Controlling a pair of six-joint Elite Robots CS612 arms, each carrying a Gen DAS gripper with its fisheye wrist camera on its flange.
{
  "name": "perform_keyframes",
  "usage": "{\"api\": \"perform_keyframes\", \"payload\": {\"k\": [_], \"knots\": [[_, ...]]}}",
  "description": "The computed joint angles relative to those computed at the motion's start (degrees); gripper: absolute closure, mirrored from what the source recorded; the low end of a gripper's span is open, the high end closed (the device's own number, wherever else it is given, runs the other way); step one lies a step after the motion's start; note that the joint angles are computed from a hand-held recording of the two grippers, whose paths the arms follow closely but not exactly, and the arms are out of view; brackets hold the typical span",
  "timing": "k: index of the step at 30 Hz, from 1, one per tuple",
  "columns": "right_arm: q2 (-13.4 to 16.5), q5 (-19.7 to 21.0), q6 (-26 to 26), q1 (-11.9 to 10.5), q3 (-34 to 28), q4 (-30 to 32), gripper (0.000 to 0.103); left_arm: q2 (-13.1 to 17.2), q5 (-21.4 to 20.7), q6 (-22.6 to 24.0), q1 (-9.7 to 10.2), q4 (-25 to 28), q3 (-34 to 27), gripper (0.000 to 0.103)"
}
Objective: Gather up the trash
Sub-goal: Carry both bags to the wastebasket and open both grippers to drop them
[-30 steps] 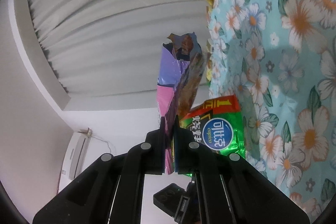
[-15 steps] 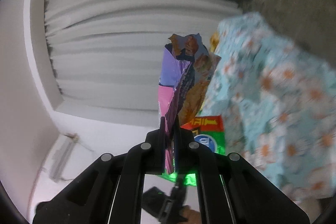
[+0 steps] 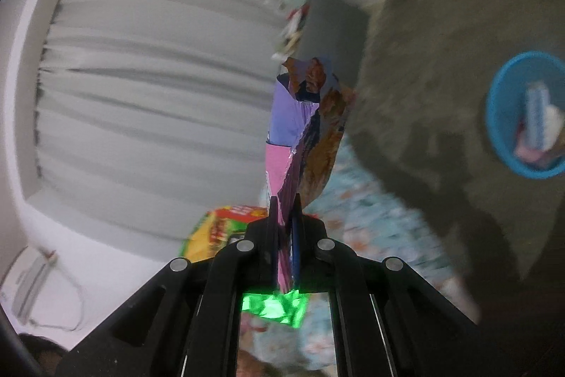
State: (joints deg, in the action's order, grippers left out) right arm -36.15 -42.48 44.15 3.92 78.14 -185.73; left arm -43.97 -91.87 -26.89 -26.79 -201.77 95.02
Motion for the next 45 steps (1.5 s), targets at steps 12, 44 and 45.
{"api": "perform_keyframes", "payload": {"k": [12,44,45], "knots": [[-0.8,-24.9,-19.2,1.1,-1.0,18.6,0.099,5.0,-5.6,2.4,-1.57,15.7,-11.6,0.102],[0.5,-45.9,-25.4,-0.5,-0.2,20.0,0.047,19.4,-4.1,6.0,-5.4,49.0,-41.0,0.101],[0.4,-45.3,-25.3,-0.5,0.1,18.6,0.046,20.5,-3.3,6.5,-5.73,50.6,-43.2,0.097]]}}
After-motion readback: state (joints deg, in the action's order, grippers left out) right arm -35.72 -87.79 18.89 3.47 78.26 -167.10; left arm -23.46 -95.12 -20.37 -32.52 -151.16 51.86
